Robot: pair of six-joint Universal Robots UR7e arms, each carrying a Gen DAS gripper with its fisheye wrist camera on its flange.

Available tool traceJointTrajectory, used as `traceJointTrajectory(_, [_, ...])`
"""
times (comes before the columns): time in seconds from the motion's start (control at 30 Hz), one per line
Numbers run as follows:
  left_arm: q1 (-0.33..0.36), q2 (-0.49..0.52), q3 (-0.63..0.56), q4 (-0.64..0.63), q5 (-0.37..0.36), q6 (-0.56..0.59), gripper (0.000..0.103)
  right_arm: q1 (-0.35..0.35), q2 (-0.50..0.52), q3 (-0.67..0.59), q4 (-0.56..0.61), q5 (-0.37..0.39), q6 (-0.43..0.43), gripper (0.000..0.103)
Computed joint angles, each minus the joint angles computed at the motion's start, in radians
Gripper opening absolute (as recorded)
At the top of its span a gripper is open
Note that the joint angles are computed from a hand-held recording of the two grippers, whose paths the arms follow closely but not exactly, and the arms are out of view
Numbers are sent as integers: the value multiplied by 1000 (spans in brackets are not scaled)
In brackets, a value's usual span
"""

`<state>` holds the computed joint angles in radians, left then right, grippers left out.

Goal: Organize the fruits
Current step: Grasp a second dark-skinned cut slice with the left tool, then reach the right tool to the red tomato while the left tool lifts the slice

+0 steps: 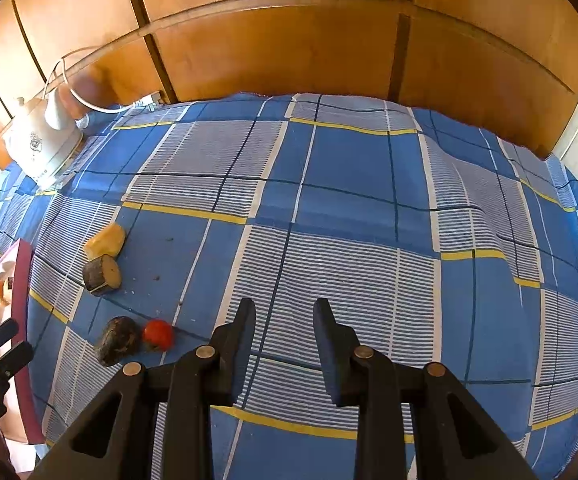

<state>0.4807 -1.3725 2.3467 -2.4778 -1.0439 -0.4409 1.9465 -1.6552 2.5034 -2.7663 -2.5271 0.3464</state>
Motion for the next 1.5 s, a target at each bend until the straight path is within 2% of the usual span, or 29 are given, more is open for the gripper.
traceJointTrajectory(0.1, [29,53,-39,-22,-42,-10,60,1,1,-1,-2,5,-1,30])
traceJointTrajectory(0.43, [85,252,-180,-42,-71,-29,63,-1,3,-6,-11,33,-21,30])
traceJointTrajectory(0.57, [110,325,-234,-23,-60,-52,63,2,6,-7,-15,40,-27,30])
traceJointTrajectory(0.63, [124,350,-254,-3,-57,-63,58,-1,4,-6,-13,43,-29,30])
traceJointTrajectory(0.67, [132,355,-256,-5,-62,-62,42,-1,2,-5,-12,43,-27,30])
traceJointTrajectory(0.8, [133,321,-207,-70,-70,-23,40,-5,1,-5,-10,44,-32,30])
traceJointTrajectory(0.93, [130,253,-150,-79,-88,-11,40,-8,8,-6,-5,44,-37,30])
traceJointTrajectory(1.2, [37,103,-9,-56,-89,52,40,-27,16,-2,1,92,-57,30])
traceJointTrajectory(1.37, [-30,24,75,-17,-113,51,40,-27,43,8,-74,174,-151,30])
traceJointTrajectory(1.5, [-57,-3,111,-7,-121,43,40,-7,109,3,-119,201,-226,30])
